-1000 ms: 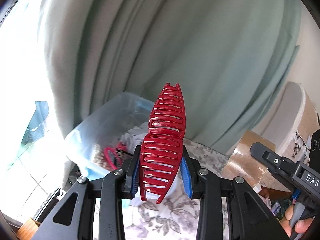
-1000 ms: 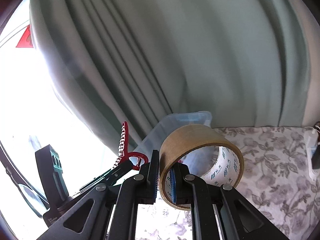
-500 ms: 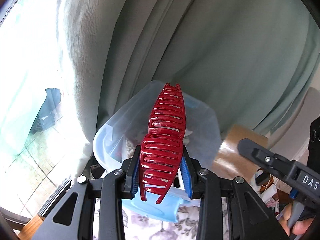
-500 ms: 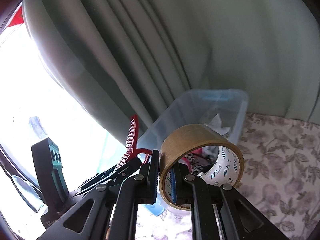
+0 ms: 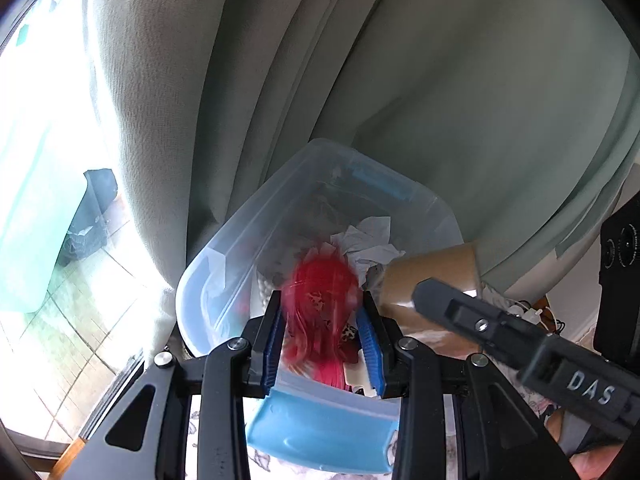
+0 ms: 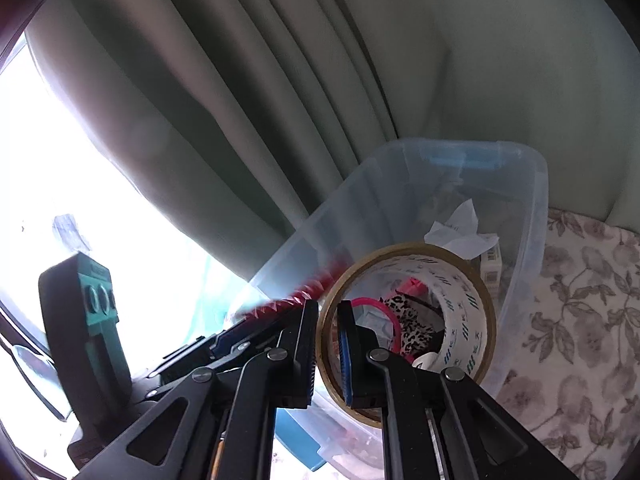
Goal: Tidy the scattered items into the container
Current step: 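Release the red clip into the box with the left gripper while the right releases the tape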
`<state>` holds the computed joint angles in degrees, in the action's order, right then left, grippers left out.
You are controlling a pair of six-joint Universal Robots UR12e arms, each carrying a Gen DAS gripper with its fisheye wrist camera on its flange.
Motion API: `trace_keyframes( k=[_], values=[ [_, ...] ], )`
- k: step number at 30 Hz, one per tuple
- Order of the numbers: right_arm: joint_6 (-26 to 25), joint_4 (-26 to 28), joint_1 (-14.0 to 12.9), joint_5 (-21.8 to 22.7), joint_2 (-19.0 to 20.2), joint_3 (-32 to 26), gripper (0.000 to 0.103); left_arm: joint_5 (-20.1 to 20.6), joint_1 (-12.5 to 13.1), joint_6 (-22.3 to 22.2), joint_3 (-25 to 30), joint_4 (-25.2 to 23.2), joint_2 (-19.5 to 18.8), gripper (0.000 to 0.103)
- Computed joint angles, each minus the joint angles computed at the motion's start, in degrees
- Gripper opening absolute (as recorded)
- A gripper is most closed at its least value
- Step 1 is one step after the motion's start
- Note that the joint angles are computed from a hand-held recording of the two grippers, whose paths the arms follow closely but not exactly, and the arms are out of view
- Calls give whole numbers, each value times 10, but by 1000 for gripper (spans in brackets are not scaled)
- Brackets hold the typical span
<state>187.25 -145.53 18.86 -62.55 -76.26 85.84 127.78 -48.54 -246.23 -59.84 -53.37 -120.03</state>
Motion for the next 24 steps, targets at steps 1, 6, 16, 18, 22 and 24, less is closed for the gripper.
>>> trace_keyframes(
  k=[1, 6, 16, 18, 22, 24],
  values=[
    [-2, 2, 0, -4, 0, -1, 14, 0, 0, 0, -2, 2, 1, 37],
    [-3, 5, 6, -24, 1, -6, 14, 2, -1, -5, -8, 3, 5, 37],
    [-26, 30, 17, -68, -30, 5, 14, 19, -15, -18, 15, -21, -4, 49],
    [-24, 29, 19, -81, -35, 9, 14, 23, -18, -21, 18, -29, -4, 53],
    [-11, 27, 18, -108, -42, 16, 29, 35, -22, -22, 25, -40, -7, 61],
    [2, 25, 14, -119, -44, 22, 37, 43, -24, -20, 33, -49, -11, 65]
  ],
)
